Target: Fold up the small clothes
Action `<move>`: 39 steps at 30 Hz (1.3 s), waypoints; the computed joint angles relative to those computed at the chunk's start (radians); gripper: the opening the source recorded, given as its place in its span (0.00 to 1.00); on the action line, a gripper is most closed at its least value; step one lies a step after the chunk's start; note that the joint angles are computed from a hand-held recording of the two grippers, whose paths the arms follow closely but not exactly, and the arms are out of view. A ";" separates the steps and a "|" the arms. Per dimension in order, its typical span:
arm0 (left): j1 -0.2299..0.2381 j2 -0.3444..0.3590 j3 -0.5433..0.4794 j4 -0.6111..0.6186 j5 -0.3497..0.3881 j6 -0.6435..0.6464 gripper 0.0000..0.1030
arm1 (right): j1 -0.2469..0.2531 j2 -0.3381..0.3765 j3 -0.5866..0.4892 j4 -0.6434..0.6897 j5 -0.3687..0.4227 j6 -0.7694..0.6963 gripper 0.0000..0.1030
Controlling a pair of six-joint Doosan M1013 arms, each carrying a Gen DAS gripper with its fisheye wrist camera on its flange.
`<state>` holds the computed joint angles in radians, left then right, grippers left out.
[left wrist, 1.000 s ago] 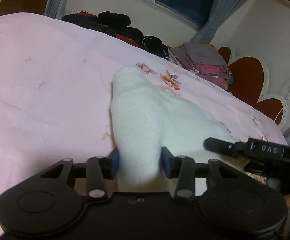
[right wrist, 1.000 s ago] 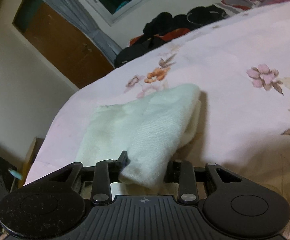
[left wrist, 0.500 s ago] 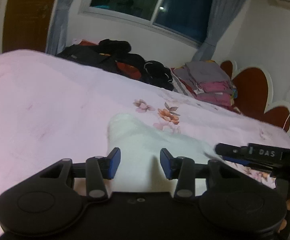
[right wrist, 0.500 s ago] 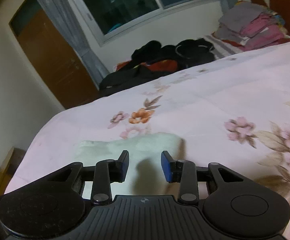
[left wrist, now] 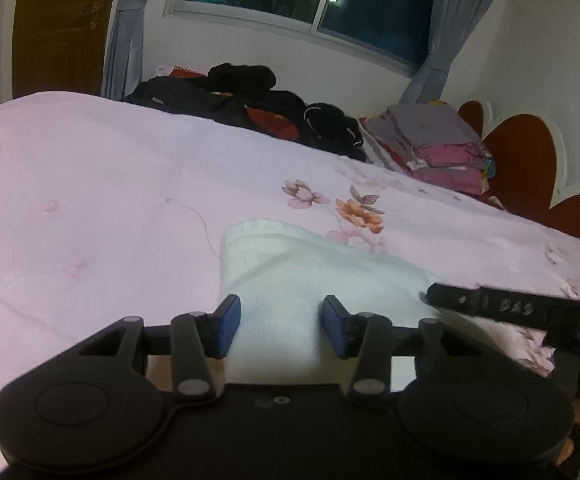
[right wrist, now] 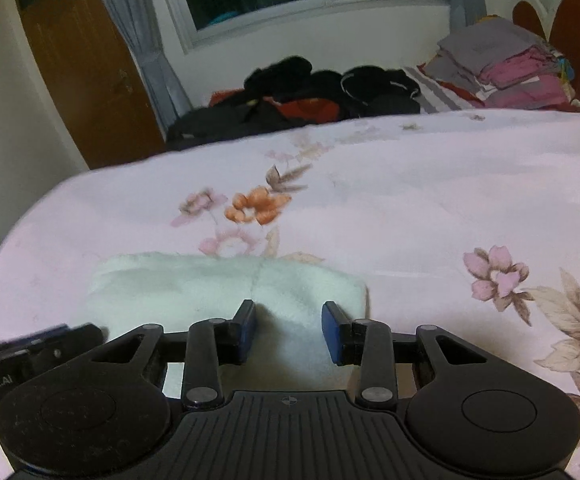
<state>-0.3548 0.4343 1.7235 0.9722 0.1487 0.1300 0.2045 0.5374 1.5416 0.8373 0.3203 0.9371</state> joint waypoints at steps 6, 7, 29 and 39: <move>-0.023 -0.063 0.092 0.115 -0.027 -0.111 0.43 | -0.012 -0.105 0.131 0.220 0.020 -0.269 0.35; -0.029 -0.071 0.106 0.110 -0.028 -0.107 0.43 | -0.012 -0.119 0.152 0.239 0.021 -0.299 0.35; -0.066 -0.115 0.191 -0.481 -0.021 0.442 0.45 | 0.011 -0.198 0.301 -0.141 0.004 0.089 0.18; -0.082 -0.121 0.182 -0.485 0.034 0.480 0.53 | 0.027 -0.215 0.335 -0.297 -0.026 0.279 0.17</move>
<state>-0.4367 0.3136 1.9055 0.4875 0.1832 0.6105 0.2320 0.3221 1.8765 0.5401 0.2948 1.2165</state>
